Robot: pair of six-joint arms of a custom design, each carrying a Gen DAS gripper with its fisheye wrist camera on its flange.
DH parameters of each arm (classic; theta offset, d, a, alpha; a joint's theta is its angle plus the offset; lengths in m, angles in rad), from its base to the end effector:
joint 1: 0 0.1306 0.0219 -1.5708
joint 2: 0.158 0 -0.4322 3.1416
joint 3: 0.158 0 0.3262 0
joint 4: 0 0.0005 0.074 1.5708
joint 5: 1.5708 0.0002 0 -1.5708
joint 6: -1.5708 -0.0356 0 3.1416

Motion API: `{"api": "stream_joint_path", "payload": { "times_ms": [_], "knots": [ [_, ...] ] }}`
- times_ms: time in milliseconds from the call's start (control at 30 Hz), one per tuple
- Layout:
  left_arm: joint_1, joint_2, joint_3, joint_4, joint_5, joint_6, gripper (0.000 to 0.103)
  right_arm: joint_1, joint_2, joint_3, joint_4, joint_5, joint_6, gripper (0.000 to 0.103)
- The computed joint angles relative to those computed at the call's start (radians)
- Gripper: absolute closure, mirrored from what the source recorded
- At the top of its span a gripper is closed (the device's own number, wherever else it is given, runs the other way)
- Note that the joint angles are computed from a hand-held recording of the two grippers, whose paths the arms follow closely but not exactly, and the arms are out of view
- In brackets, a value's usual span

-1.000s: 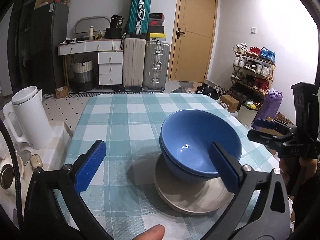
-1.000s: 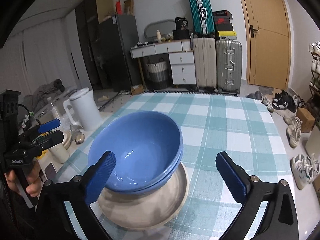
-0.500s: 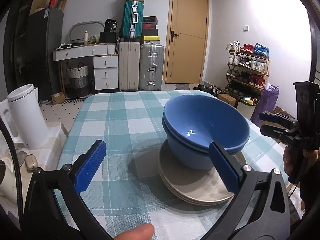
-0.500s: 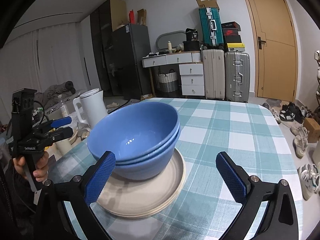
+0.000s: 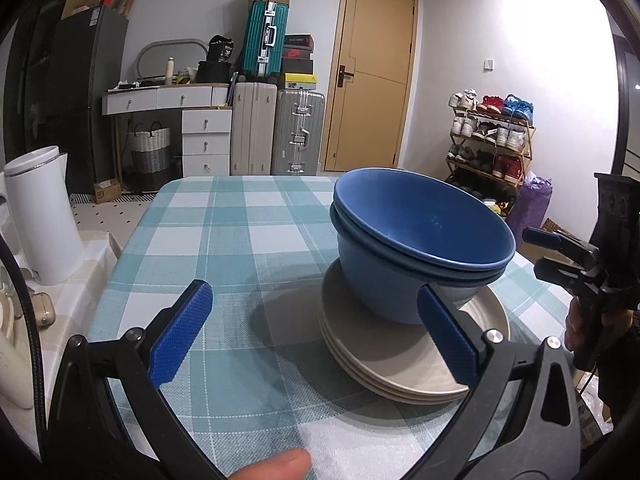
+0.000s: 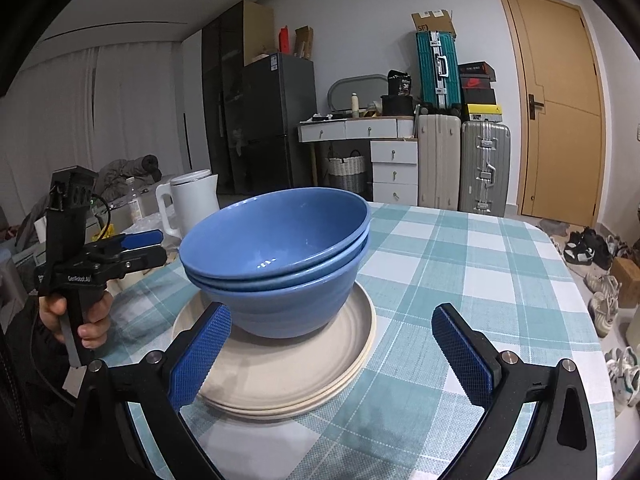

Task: Organize plates and bowls
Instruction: 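Pull both tools back away from the bowls on the plates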

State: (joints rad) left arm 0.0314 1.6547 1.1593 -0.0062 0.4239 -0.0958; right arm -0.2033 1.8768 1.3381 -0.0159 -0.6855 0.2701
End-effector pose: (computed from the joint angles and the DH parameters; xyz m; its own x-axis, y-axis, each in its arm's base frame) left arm 0.5059 0.0007 0.3438 -0.4466 0.0732 -0.8917 0.3763 0.9196 -0.1130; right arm 0.5740 -0.0958 0.2961 -0.3981 -0.1288 -0.9082 -0.4950 0.8638 0.0944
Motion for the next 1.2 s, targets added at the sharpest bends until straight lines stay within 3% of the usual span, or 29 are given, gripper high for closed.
{"api": "stream_joint_path", "payload": {
  "times_ms": [467,1200],
  "knots": [
    [0.000,0.028,-0.009,0.056,-0.001,0.016,0.001,-0.001,-0.004,-0.035,0.036,-0.022,0.019,0.001],
    [-0.001,0.050,0.007,0.065,0.000,0.013,0.001,-0.007,-0.012,-0.057,0.073,-0.059,0.029,0.001]
  ]
}}
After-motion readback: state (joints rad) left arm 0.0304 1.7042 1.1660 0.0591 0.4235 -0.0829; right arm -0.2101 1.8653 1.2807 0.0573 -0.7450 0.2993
